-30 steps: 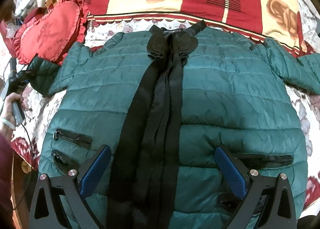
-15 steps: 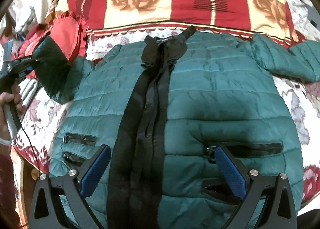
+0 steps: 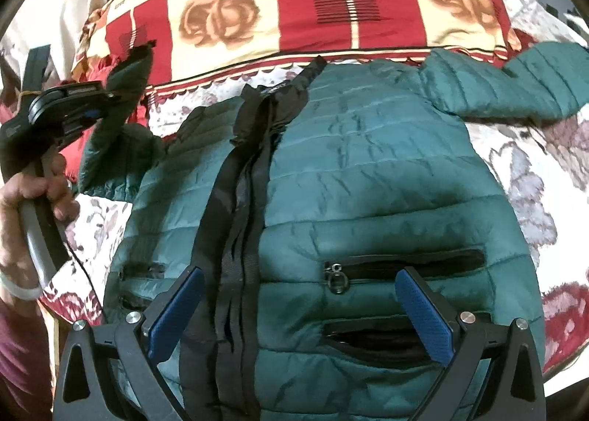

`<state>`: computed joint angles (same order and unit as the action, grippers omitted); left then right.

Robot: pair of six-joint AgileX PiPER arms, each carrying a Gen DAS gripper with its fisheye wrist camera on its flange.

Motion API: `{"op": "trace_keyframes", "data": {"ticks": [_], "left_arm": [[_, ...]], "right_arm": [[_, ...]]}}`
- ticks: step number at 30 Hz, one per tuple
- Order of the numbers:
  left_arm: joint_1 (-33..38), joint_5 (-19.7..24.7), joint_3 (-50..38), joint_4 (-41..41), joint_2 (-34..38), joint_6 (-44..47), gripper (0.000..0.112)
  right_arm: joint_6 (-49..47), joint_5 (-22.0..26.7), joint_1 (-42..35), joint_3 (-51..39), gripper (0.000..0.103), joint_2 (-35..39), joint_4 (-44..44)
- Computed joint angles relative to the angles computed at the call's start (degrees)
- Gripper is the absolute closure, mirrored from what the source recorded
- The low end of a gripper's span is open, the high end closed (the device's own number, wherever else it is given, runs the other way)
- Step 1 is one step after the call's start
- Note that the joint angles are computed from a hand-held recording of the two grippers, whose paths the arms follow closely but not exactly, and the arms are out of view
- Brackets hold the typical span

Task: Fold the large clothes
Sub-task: 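Lift the sleeve with the left gripper and lay it across the jacket body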

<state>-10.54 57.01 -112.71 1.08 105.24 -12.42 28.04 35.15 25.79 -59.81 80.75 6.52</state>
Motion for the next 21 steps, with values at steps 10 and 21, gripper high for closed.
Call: {"op": "trace_keyframes", "data": {"ticks": [10,21], "left_arm": [[-8.95,3.01,-8.86,1.49,8.54,-3.79,0.099],[-12.82,3.22,-9.5,2.77,12.87,-5.8,0.099]], "right_arm": [[-4.79,-0.04,-3.61,1.61,0.0,-1.17,4.06],[-9.17,0.59,-8.11,3.09,0.0,-1.9,9.22]]}}
